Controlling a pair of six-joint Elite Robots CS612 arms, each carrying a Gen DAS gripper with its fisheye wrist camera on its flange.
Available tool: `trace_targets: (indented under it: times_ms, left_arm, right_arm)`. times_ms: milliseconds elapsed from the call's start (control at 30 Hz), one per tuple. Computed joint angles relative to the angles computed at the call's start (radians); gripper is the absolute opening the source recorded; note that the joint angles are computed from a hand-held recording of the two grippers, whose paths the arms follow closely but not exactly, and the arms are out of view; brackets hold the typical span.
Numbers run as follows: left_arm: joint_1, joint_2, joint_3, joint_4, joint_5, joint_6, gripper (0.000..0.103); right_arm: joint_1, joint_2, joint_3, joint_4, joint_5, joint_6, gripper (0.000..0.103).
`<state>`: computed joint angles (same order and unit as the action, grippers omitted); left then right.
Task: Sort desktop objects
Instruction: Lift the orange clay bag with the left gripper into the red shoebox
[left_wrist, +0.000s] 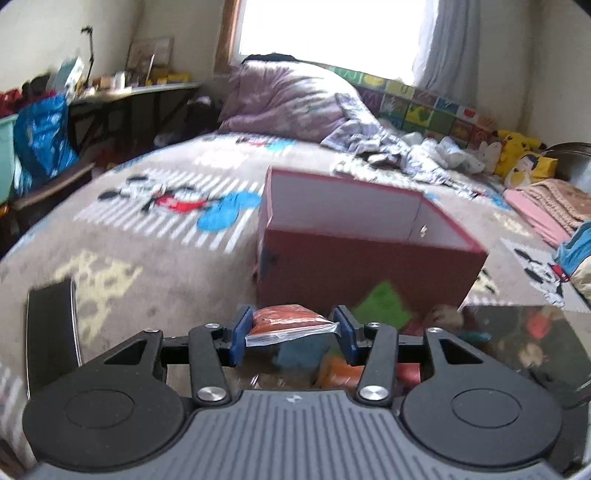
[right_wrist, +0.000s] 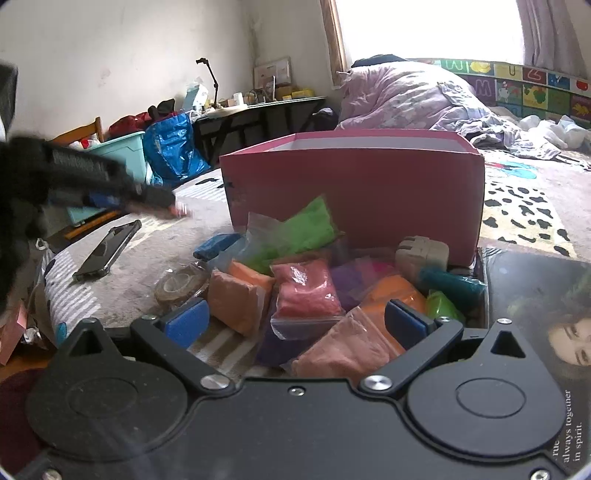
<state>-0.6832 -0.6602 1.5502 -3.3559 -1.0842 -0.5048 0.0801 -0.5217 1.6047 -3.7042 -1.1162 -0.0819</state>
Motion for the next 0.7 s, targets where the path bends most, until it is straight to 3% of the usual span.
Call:
trace_targets:
  times_ms: [167, 367, 700]
  left_arm:
    - [0.008, 0.009, -0.062, -0.013, -0.015, 0.074, 0.047]
    - [0.034, 0.057, -0.199, 0.021, -0.062, 0.136, 0.047]
    - [0.082, 0.191, -0.482, 0.288, -0.135, 0.099, 0.047]
  right_arm:
    - [0.006, 0.000, 0.000, -0.002, -0.028, -0.017, 0.103]
    - [-0.004, 0.002, -0.004, -0.025, -0.016, 0.030, 0.102]
    - [-0.001, 0.010, -0.015, -0.001, -0.038, -0.015, 0.102]
